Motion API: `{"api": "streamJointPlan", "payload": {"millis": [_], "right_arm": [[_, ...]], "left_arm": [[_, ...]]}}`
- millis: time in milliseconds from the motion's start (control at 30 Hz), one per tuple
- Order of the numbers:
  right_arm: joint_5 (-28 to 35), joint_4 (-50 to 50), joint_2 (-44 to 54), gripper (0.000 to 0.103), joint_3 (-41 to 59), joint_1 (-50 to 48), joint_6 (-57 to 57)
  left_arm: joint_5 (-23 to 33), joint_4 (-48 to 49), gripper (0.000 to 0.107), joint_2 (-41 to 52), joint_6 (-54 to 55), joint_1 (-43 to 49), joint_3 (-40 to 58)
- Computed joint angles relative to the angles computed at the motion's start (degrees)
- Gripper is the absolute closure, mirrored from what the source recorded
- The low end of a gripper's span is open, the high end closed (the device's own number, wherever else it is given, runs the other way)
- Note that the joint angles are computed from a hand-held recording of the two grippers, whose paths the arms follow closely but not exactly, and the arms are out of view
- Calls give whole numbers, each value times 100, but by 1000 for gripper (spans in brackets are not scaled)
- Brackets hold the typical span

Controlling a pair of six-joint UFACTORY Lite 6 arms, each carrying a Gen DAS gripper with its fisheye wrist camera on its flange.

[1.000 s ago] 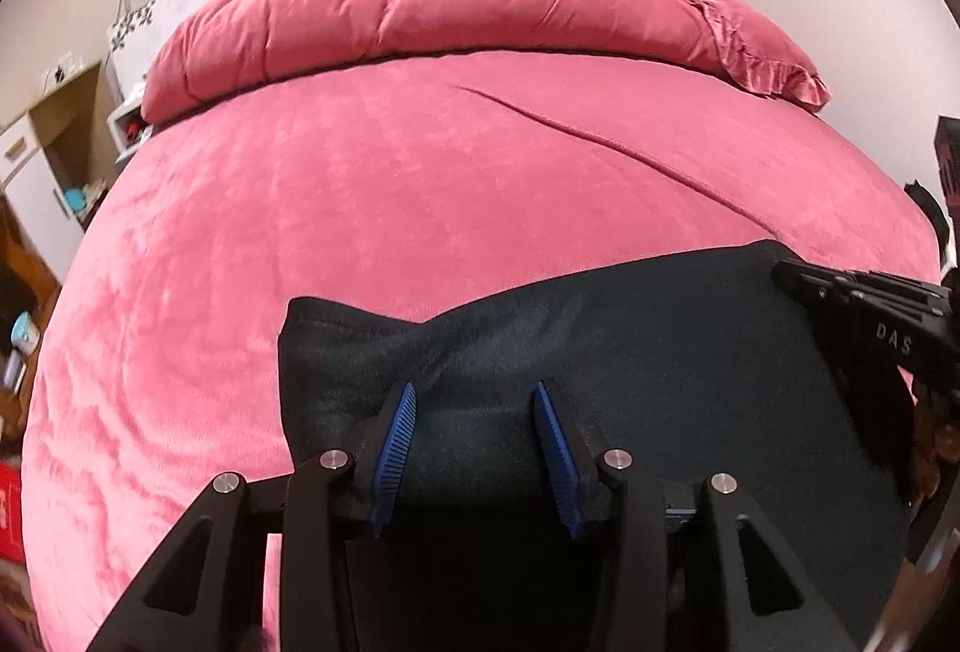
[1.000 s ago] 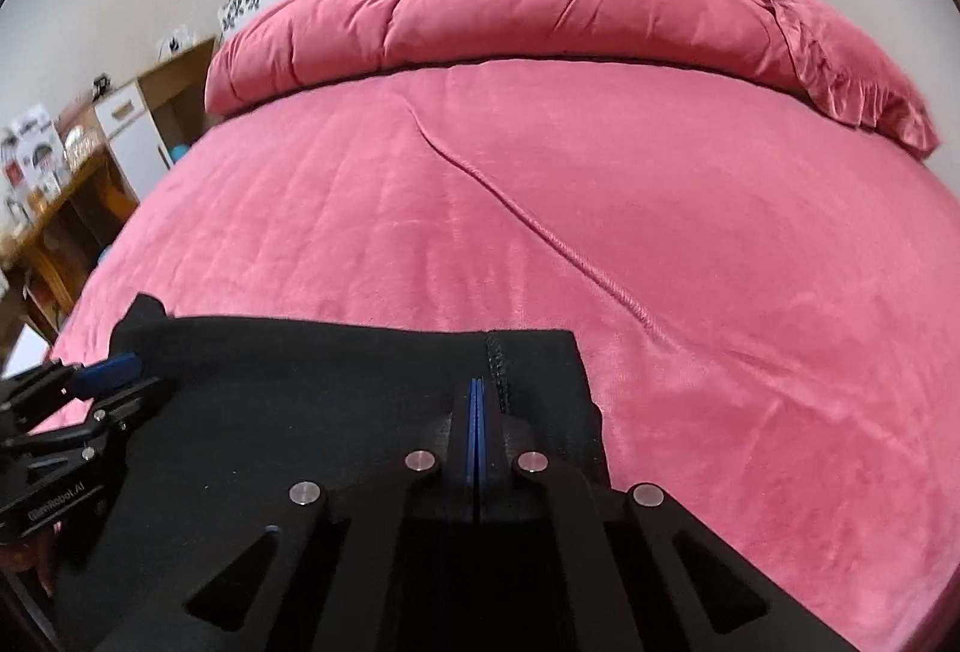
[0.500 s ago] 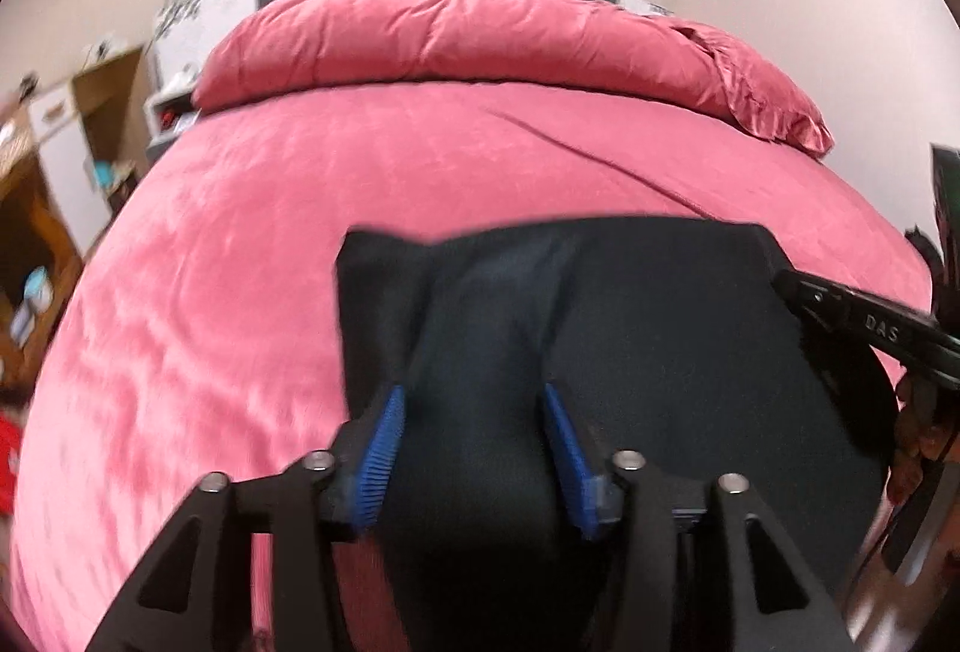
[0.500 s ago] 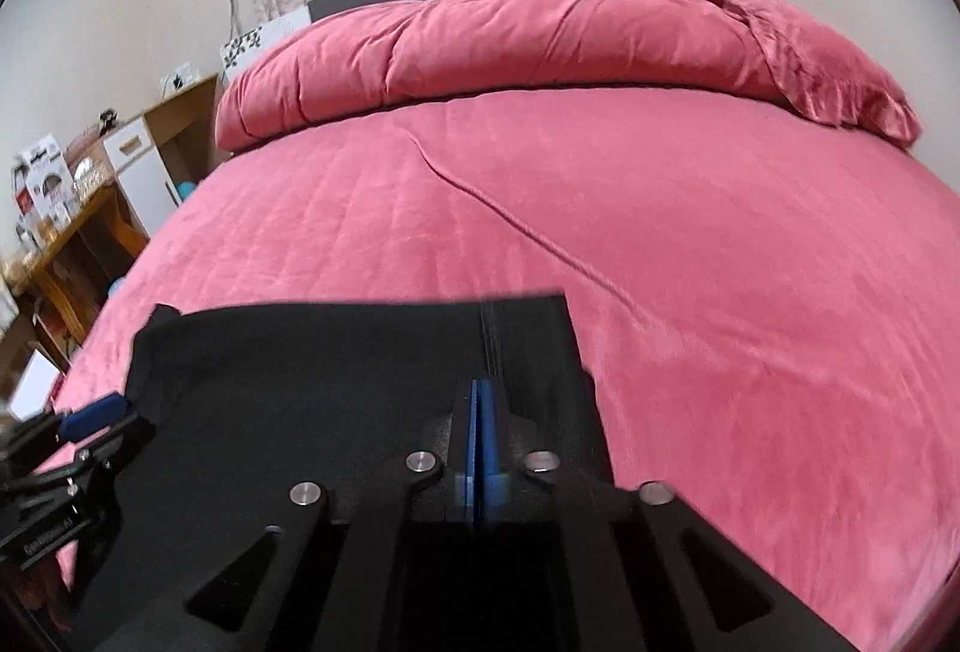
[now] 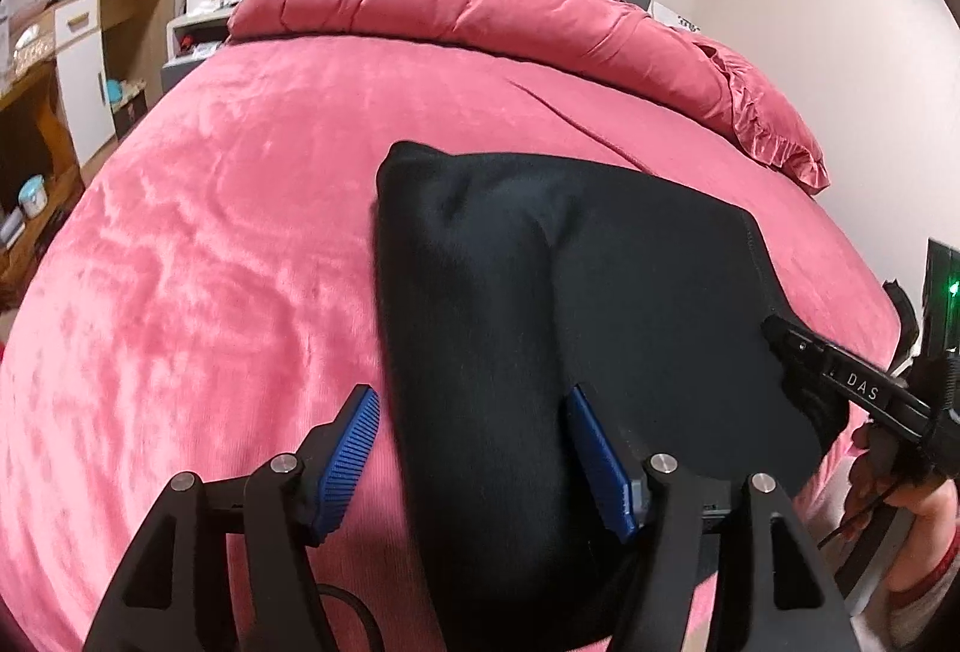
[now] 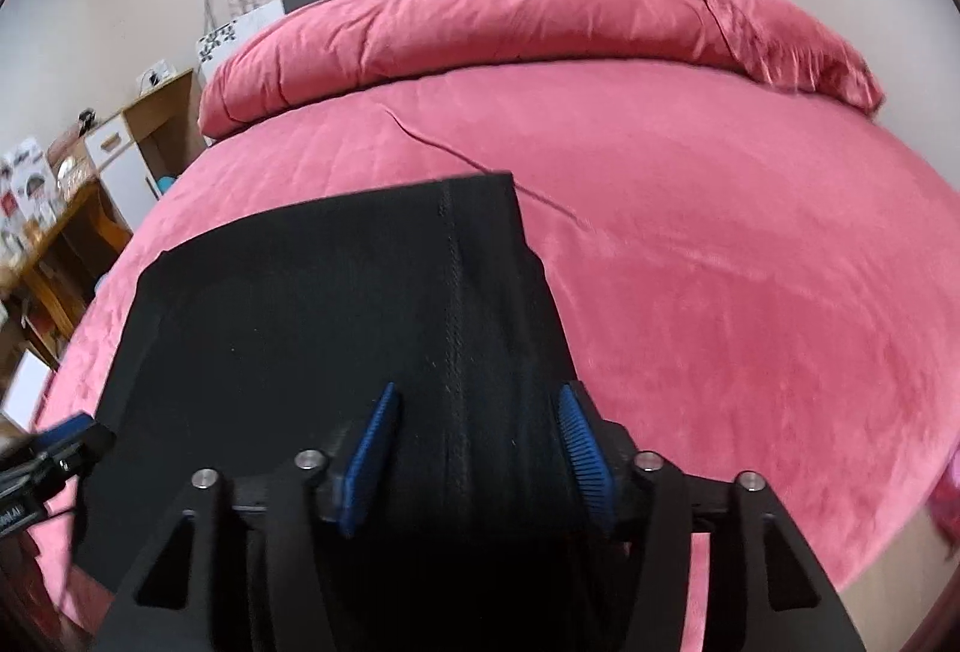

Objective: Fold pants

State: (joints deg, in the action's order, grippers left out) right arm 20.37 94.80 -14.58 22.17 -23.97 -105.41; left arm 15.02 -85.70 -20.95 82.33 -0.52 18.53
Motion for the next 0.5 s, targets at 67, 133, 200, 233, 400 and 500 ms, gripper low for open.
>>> {"api": "streamJointPlan", "payload": {"millis": [67,133,200,233,400,500], "right_arm": [[214,-432,116,39,90,-225,414],[427,-716,271,36,182,-414,641],[649,-893,415,31,240,-589,723],[737,-978,502,30,283,-661,758],[1281,-1306,1158,23,602,-1081,946],[1699,-1460,1574,22,766,-1375,1041]], "left_arm": [[170,269,37,-49,-263,155,-40],[359,390,35,-41,-364,312,-52],[599,568,35,-82,-498,523,-95],[689,611,35,-89,-515,595,-106],[1050,961,34,-135,-661,917,-121],[1436,1050,34,22,-553,1267,-57]]}}
